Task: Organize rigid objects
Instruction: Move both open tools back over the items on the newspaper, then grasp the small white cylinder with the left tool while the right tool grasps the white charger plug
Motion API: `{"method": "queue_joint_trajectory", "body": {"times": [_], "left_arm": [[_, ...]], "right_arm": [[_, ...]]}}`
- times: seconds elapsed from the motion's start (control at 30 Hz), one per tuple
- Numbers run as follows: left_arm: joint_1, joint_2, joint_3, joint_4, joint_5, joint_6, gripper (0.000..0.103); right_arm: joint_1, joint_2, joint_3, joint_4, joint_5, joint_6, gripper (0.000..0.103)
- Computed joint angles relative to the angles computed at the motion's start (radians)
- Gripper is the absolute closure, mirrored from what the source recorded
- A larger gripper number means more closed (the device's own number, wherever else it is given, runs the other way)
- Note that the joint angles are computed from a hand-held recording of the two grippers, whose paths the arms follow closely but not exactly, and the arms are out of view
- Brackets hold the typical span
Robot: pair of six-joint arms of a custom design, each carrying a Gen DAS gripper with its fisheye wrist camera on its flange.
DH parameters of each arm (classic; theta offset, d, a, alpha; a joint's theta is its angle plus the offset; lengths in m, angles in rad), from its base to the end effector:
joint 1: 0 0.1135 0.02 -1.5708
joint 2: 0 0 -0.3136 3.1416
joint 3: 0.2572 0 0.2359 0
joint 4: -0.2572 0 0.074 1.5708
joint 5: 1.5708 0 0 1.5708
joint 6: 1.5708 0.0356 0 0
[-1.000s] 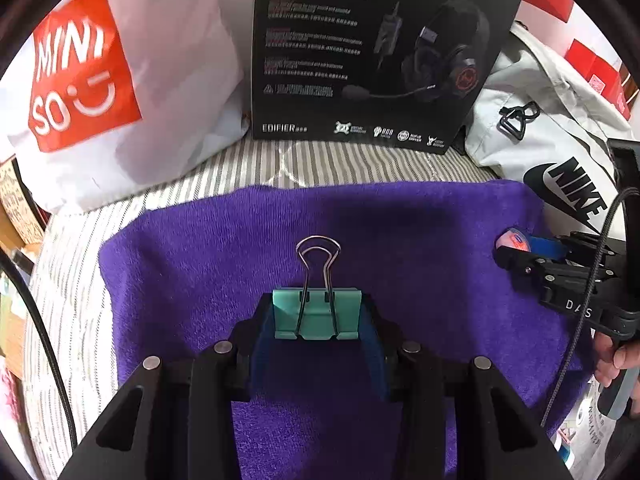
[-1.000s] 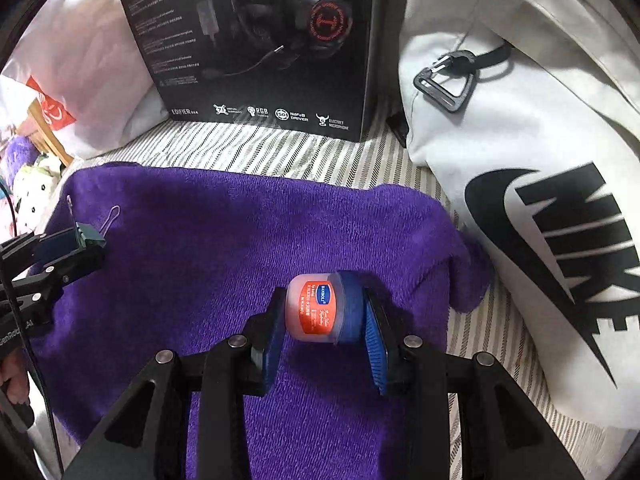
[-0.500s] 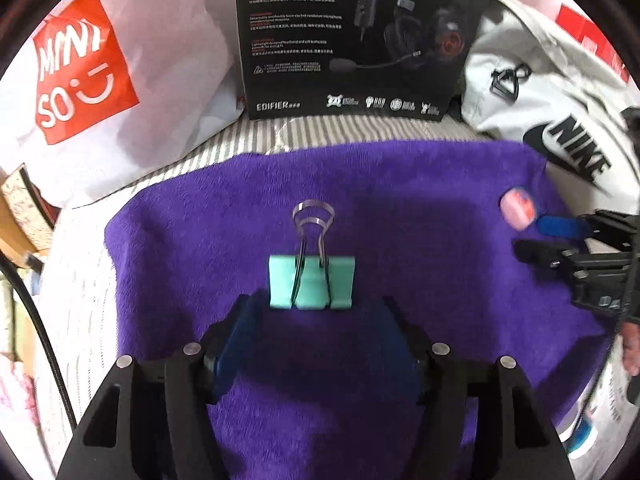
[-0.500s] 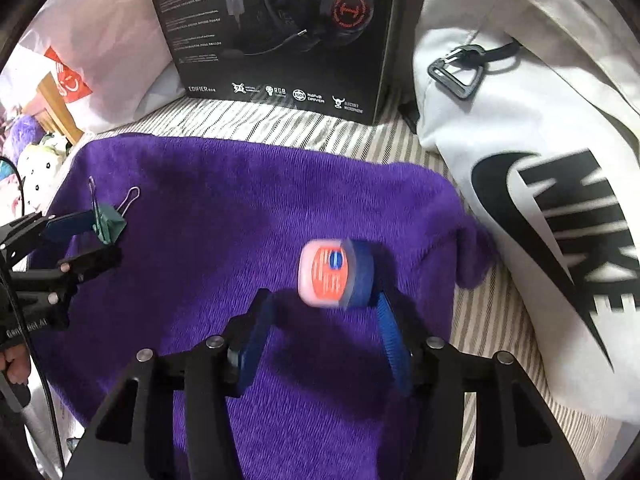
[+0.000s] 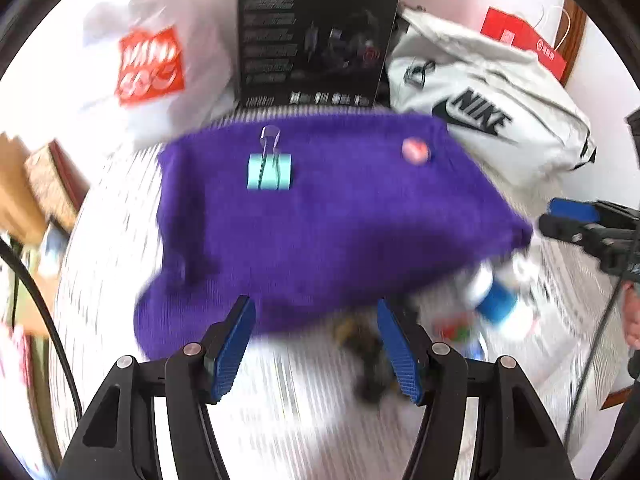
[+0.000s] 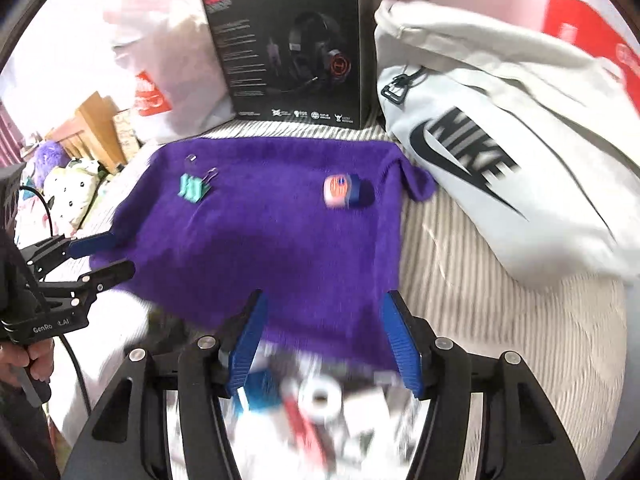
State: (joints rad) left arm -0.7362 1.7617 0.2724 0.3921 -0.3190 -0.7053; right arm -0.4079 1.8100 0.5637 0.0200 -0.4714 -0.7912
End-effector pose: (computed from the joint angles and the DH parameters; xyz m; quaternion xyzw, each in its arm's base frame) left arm 0.1609 -0.1308 0.1030 -0.0224 0.9602 -0.0369 0.2759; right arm 0.2447 -0.0881 0.1216 -0.2218 0.9328 0.0959 0.2674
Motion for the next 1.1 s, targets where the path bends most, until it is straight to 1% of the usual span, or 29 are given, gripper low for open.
{"method": "queue_joint_trajectory", "body": {"times": [0.03,0.13,0.2,0.23,0.3,0.37,0.43,0.5,0.57,0.67,0.87,0.93,0.97,1.0,1.03,1.07,1.1], "left_arm": [[-0.024,0.004,-0.026,0.026,0.002,-0.035,0.042],[-0.079,0.049,-0.102,0.154,0.049,-0.15,0.042],[-0.133,0.084,-0.132,0.226,0.05,-0.226,0.042],[-0.17,0.099,-0.133,0.237,0.036,-0.259,0.042],[-0.236,0.114,-0.105,0.197,0.012,-0.297,0.042],[-0.3,0.127,-0.046,0.097,-0.03,-0.333,0.042],[-0.327,0.148,0.004,0.028,-0.05,-0.347,0.042],[-0.333,0.168,0.043,-0.018,-0.062,-0.359,0.042],[-0.33,0.183,0.056,-0.012,-0.057,-0.362,0.042],[-0.329,0.206,0.091,-0.033,-0.053,-0.361,0.042],[-0.328,0.265,0.186,-0.156,-0.085,-0.379,0.043],[-0.335,0.269,0.201,-0.178,-0.103,-0.383,0.049],[-0.336,0.269,0.205,-0.184,-0.105,-0.381,0.054],[-0.335,0.265,0.205,-0.184,-0.105,-0.379,0.062],[-0.332,0.259,0.198,-0.174,-0.103,-0.38,0.067],[-0.331,0.255,0.19,-0.163,-0.1,-0.38,0.069],[-0.329,0.253,0.185,-0.154,-0.096,-0.374,0.069]], "right_arm": [[-0.031,-0.009,-0.01,-0.015,-0.014,-0.032,0.044],[-0.149,-0.04,-0.04,-0.094,-0.067,-0.151,0.043],[-0.206,-0.036,-0.06,-0.119,-0.081,-0.203,0.043],[-0.232,-0.032,-0.068,-0.128,-0.088,-0.227,0.043],[-0.279,-0.024,-0.078,-0.153,-0.099,-0.273,0.043],[-0.336,-0.02,-0.08,-0.192,-0.109,-0.332,0.043],[-0.378,-0.011,-0.088,-0.2,-0.115,-0.369,0.043],[-0.407,0.003,-0.094,-0.187,-0.107,-0.388,0.043],[-0.429,0.016,-0.096,-0.166,-0.093,-0.395,0.043],[-0.46,0.038,-0.085,-0.161,-0.08,-0.416,0.043],[-0.496,0.09,-0.05,-0.173,-0.071,-0.431,0.043],[-0.499,0.101,-0.048,-0.164,-0.065,-0.431,0.043],[-0.501,0.103,-0.051,-0.159,-0.064,-0.434,0.043],[-0.502,0.105,-0.051,-0.155,-0.063,-0.436,0.043],[-0.503,0.109,-0.05,-0.154,-0.062,-0.438,0.043],[-0.502,0.111,-0.049,-0.153,-0.061,-0.438,0.043],[-0.5,0.114,-0.051,-0.144,-0.06,-0.434,0.043]]}}
